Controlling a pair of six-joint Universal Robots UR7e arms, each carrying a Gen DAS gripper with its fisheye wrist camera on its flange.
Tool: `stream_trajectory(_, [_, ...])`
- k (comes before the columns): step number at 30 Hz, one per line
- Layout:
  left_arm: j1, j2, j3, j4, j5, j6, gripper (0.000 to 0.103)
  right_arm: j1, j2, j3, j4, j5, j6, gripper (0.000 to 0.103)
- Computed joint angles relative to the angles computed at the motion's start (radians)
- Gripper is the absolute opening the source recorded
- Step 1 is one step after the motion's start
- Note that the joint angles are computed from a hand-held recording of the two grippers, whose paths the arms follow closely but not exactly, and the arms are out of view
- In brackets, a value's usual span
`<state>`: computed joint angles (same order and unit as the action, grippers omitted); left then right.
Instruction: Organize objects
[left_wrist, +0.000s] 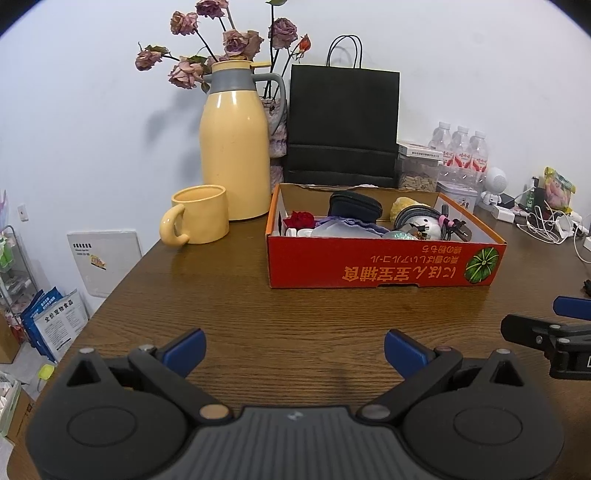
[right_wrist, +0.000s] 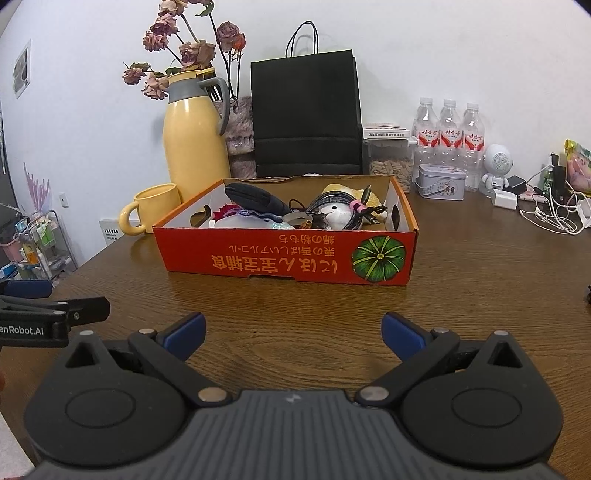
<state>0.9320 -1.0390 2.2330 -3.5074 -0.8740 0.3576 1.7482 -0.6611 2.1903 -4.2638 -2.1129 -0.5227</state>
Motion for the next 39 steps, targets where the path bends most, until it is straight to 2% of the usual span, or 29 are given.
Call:
stream_trajectory(34, [-0.008, 0.002, 0.012, -0.012, 0.005, -0.002, 0.103, 0.000, 0.003, -0.002, -0.004, -0.001, -0.002, 0.103])
stream_trajectory(39, [-0.006, -0.004, 0.016, -0.007, -0.012, -0.013, 0.103, 0.000, 0.003, -0.002, -0.003, 0.000, -0.003, 0.103])
